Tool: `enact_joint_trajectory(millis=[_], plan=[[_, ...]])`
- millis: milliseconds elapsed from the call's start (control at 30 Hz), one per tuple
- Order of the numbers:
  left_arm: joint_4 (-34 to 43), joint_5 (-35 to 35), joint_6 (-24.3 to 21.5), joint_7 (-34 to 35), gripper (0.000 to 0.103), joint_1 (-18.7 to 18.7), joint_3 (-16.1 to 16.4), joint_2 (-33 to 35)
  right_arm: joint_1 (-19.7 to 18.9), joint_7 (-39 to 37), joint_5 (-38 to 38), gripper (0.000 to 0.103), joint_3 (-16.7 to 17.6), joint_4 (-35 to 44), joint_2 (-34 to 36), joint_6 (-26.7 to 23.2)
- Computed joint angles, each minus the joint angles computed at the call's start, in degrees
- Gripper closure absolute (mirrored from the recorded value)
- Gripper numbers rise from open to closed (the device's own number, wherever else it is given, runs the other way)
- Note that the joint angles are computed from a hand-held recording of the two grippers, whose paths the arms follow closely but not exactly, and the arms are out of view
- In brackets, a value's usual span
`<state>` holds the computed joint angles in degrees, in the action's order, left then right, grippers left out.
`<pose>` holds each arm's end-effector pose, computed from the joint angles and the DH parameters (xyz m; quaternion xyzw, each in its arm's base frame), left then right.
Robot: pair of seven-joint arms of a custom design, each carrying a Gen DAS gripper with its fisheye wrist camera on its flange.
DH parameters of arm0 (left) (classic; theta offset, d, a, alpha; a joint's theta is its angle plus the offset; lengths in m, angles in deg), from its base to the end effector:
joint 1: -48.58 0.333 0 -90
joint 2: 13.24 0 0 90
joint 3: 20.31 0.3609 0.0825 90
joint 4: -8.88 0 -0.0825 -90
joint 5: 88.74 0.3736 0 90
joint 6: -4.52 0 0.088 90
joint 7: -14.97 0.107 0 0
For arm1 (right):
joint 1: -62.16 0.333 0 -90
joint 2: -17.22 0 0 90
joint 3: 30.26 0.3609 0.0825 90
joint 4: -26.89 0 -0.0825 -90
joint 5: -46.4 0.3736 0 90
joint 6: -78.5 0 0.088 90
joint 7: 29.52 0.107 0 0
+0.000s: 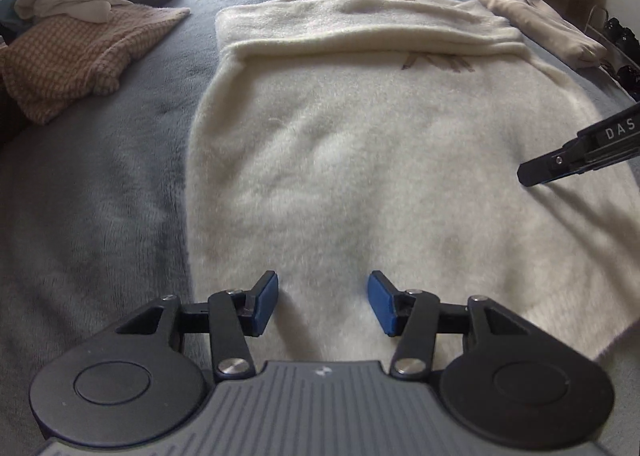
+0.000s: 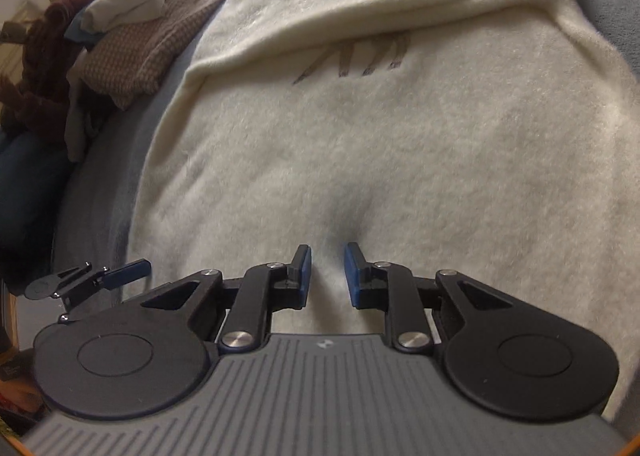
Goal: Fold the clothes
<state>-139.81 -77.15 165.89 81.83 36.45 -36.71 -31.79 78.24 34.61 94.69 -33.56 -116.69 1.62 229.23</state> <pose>0.3738 -0.2216 0.4702 -0.5785 0.7675 -0.2097 0.1800 0.4385 0.0796 0.4663 -0.6700 0.6670 0.0314 0.3243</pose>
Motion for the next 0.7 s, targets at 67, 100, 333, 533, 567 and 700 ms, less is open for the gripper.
enact_joint_trajectory(millis=[67, 100, 333, 533, 567, 700], plan=[[-1.87, -2.43, -0.55, 2.18, 0.051, -2.1, 1.7, -2.03, -0.27, 2.16, -1.62, 0.085, 0.56, -2.3, -2.85, -2.0], [-3.21, -3.65, -0.58, 3.31, 0.05, -3.04, 2.45, -3.45, -0.22, 3.14, -2.24, 0.085, 0.69, -3.7, -4.45, -2.99], [-8.78, -15.11, 0.3, 9.08, 0.05, -8.33, 8.15, -10.24, 0.36, 9.68, -10.15, 0.084, 1.05, -7.56, -12.68, -9.47], [-10.77, -16.39, 7.92, 4.16, 0.05, -2.4, 5.04, -11.35, 10.24, -5.73, 0.83, 0.084, -0.97, 3.43, 0.46, 4.86], [-10.66, -16.04, 8.39, 3.21, 0.05, -1.45, 4.58, -10.9, 11.32, -9.42, 4.15, 0.084, -0.68, 6.05, 3.77, 6.04], [-10.76, -14.8, 10.54, 1.66, 0.05, -0.31, 4.62, -8.89, 12.58, -20.01, 9.24, 0.084, 4.34, 12.81, 14.18, 13.9]])
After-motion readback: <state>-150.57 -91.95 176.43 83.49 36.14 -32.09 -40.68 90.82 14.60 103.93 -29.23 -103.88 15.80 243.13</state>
